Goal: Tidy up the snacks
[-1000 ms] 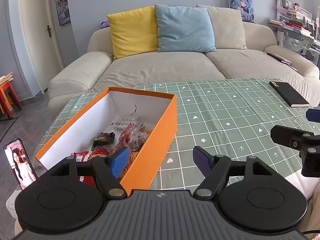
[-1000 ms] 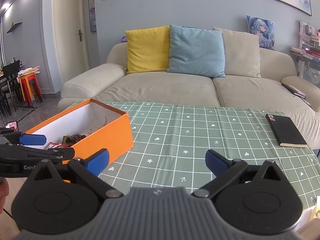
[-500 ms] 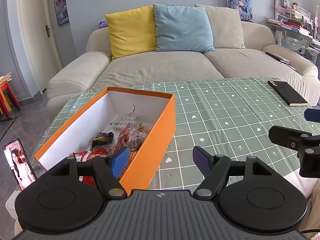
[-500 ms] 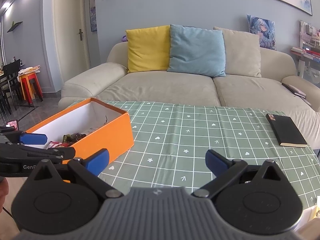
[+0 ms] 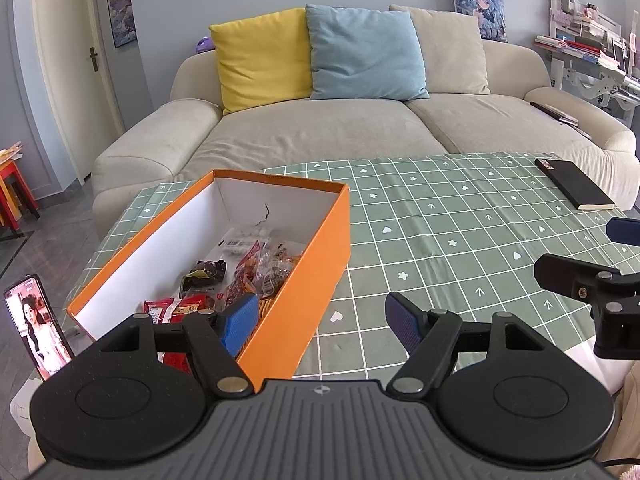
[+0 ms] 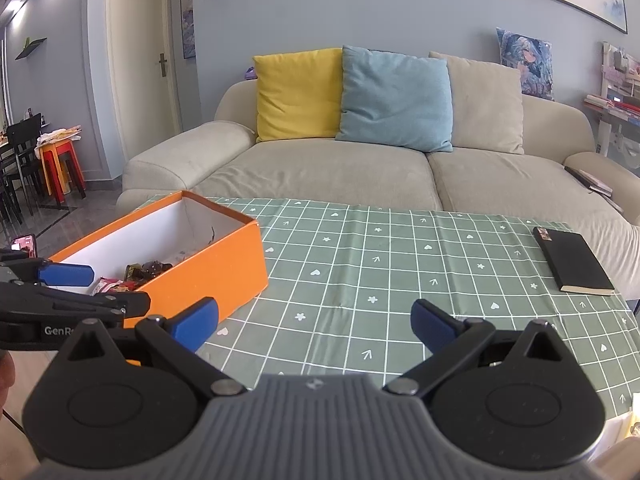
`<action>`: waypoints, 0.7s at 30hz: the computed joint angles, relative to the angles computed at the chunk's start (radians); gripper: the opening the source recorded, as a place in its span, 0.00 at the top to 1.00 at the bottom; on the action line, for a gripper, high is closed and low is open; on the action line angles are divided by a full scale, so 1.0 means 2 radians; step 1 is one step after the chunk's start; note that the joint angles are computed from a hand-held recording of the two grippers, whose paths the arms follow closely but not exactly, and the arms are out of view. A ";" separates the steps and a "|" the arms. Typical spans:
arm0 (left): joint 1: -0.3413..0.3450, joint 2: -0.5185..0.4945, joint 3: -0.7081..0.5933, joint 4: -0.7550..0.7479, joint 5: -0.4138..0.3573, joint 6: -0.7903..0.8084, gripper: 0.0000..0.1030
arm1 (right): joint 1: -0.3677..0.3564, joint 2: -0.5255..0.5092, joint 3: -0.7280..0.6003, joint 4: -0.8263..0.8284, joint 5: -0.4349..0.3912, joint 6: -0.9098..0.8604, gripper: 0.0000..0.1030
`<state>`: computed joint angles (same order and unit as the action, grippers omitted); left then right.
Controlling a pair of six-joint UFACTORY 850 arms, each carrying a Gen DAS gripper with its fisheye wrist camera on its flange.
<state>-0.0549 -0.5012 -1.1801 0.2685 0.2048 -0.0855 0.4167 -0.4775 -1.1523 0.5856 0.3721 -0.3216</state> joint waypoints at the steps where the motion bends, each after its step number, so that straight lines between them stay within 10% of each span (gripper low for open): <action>1: 0.000 0.000 0.000 0.002 0.000 -0.002 0.17 | 0.000 0.000 0.000 0.001 0.000 -0.001 0.04; 21: 0.000 0.001 0.000 0.000 -0.001 0.002 0.17 | -0.002 -0.004 -0.004 -0.005 -0.011 0.003 0.04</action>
